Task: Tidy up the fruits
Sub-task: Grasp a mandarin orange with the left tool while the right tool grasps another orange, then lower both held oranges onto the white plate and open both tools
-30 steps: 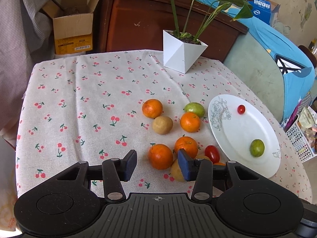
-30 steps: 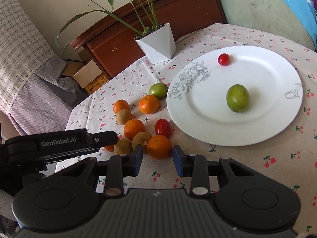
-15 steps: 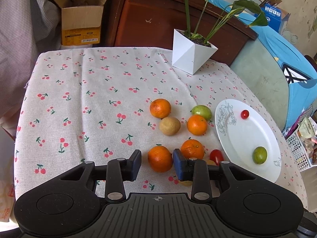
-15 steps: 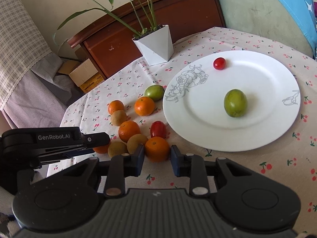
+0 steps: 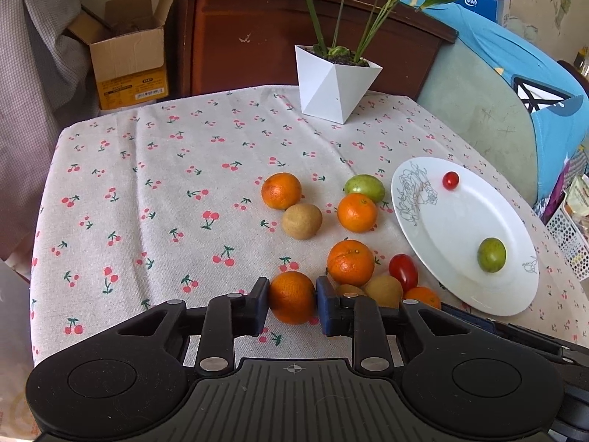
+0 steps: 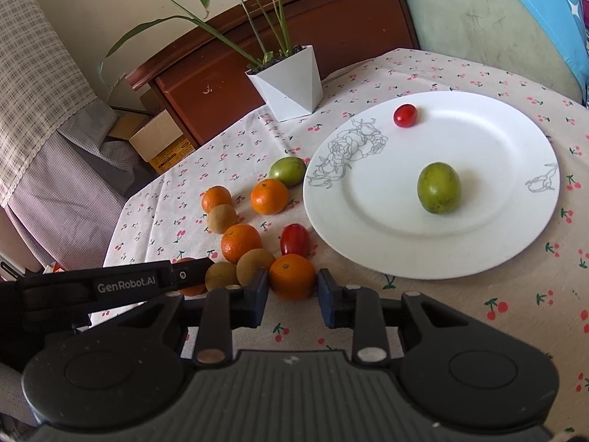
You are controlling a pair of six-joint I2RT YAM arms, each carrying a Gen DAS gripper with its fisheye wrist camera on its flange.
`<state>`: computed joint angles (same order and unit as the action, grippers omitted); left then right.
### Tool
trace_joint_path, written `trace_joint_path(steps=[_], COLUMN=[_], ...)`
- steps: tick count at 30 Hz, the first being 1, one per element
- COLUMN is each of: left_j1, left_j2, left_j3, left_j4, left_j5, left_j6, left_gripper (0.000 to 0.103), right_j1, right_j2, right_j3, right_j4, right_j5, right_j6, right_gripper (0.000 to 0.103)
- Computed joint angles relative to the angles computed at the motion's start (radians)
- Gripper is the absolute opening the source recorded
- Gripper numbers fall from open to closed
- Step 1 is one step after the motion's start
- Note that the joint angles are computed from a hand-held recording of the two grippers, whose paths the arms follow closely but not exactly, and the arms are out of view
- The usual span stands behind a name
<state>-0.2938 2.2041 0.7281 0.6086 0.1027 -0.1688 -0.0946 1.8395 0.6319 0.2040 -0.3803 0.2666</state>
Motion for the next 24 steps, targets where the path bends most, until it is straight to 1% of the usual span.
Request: trace_joint_path(steps=[2, 6, 11, 16, 24], left_j1=[-0.001, -0.024, -0.013, -0.008, -0.057], left_j2=[0.001, 0.0, -0.008, -0.044, -0.094], left_j3=[-0.003, -0.014, -0.027, -0.047, -0.054], left_j4=[0.005, 0.016, 0.023, 0.038, 0.052], left_j5=[-0.003, -0.038, -0.022, -0.004, 0.0], left_j6=[0.004, 0.036, 0.026, 0.007, -0.008], left_gripper=[0.025, 0.026, 0.025, 0.024, 0.024], right_j1=[0.0, 0.0, 0.002, -0.013, -0.055], right_j2=[0.0, 0.001, -0.001, -0.02, -0.063], right_j3=[0.0, -0.002, -0.001, -0.006, -0.008], right_j4=[0.0, 0.003, -0.001, 0.004, 0.015], right_j5=[0.0, 0.0, 0.002, -0.017, -0.02], right_j6=[0.0, 0.001, -0.002, 0.021, 0.041], right_gripper=[0.029, 0.03, 0.029, 0.028, 0.028])
